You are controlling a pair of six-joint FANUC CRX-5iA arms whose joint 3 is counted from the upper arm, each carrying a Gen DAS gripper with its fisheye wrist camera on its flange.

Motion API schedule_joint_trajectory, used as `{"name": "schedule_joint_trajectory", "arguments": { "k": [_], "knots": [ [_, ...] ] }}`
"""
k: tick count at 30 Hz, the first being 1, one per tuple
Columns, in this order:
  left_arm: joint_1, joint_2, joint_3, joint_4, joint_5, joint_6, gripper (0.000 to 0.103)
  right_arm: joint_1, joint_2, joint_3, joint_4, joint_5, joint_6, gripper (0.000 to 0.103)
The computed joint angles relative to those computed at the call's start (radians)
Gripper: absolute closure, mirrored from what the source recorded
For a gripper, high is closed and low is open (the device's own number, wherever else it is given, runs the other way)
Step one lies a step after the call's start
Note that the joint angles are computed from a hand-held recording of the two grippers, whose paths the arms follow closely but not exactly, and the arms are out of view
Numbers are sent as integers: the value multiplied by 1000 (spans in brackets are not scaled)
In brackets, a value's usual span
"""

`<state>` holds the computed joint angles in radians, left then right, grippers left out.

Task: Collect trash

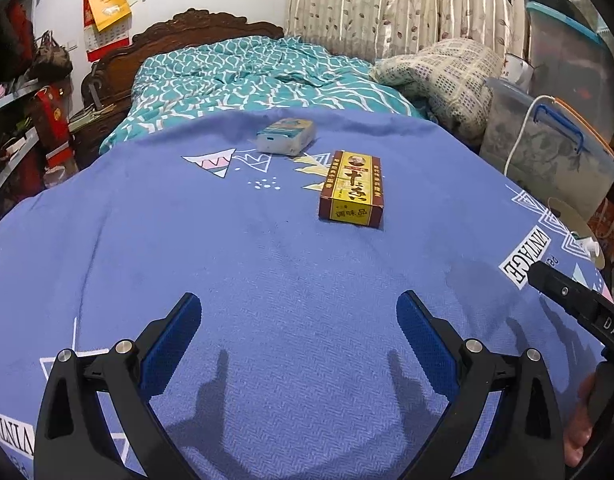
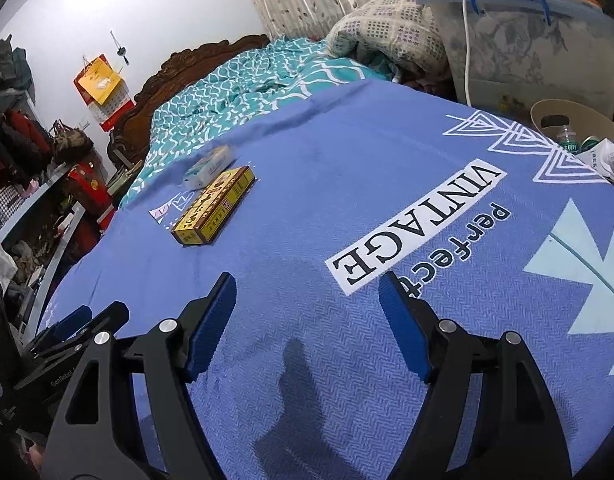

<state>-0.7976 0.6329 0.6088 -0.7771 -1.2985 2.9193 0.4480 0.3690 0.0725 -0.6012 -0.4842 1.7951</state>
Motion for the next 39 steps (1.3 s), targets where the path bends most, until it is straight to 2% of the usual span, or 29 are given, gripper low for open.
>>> {"name": "schedule_joint_trajectory", "arguments": {
  "k": [10, 19, 32, 39],
  "knots": [
    [4, 2, 0, 7, 6, -4, 9, 4, -8, -10, -15, 2, 5, 28],
    [1, 4, 4, 5, 12, -20, 9, -16, -25, -20, -77, 6, 45, 28],
    [-5, -2, -3, -11, 20, -1, 9, -56, 0, 12, -134, -48, 38, 28],
    [-4, -9, -11, -14, 28, 10, 9, -47, -8, 3, -113, -33, 25, 28]
  ]
}}
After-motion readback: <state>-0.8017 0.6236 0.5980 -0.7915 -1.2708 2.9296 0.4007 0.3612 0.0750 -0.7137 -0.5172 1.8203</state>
